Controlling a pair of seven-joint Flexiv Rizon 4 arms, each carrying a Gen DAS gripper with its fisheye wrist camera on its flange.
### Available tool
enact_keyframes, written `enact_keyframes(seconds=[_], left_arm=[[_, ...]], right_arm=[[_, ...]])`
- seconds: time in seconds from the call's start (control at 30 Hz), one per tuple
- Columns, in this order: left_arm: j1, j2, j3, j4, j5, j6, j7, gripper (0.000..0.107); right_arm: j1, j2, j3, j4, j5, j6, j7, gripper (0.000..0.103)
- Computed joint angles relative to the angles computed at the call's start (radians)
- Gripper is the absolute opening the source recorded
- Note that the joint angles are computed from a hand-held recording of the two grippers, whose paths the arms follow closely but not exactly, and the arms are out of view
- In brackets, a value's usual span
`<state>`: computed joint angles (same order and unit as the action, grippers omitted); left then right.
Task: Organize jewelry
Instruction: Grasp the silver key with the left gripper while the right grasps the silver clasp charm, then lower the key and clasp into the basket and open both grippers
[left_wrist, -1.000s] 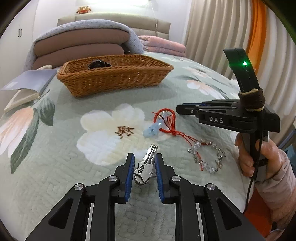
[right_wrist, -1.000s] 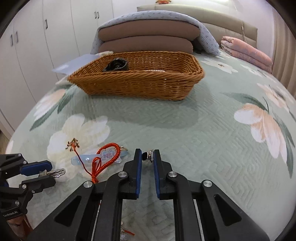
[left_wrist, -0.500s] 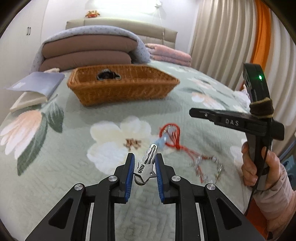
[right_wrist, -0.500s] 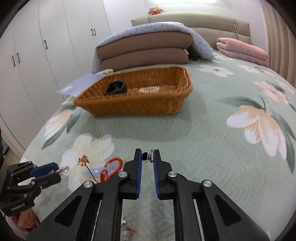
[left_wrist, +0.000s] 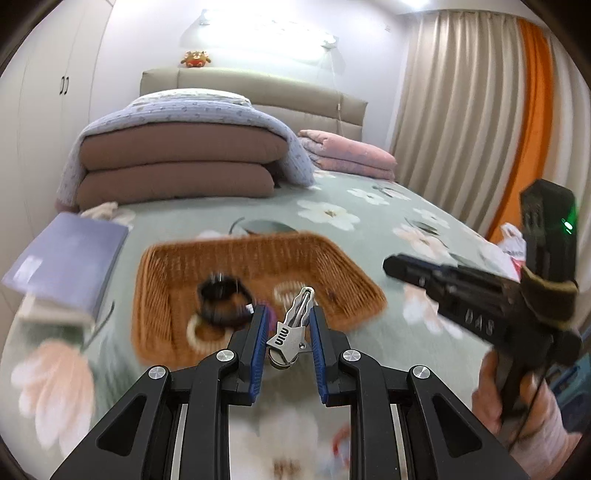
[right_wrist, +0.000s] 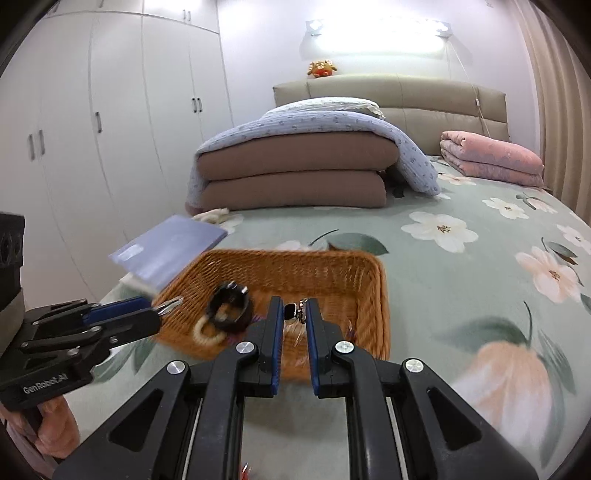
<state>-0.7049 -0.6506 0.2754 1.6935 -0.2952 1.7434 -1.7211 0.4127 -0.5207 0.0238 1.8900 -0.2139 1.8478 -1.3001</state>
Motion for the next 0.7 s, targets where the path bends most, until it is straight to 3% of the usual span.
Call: enact_keyframes(seconds=[0.1,0.27,0.33,0.4,0.7], left_arm=[[0.072,-0.081,-0.049,-0.137,-0.005,-0.065,0.008,0.023],[0.185,-0.176,-0.163,-0.239,0.019,-0.072,-0.004,0.023],[0.184,-0.194,-0.159,-0.251,0.030,-0.087,-0.005,0.023],[0.166,-0.207,-0.129,-0.267,0.044,-0.111,-0.012,0.023],[0.189,-0.207,-0.162,-0.273,0.084,-0.128,-0.016,0.023]], right_arm=[[-0.074,-0.081,0.072,-0.107,-0.036,-0.045,0.019,0.014],[-0.216,-0.198,0.230,-0.206,-0.093,-0.100,0.034,0.014],[-0.244,-0.222,0.262,-0.227,-0.103,-0.131,0.033,0.014],[-0.313,-0.249,0.356,-0.245,-0.112,-0.160,0.012,0.014],[-0.241,-0.235,0.267,-0.238,-0.072,-0.174,0.015,0.015]])
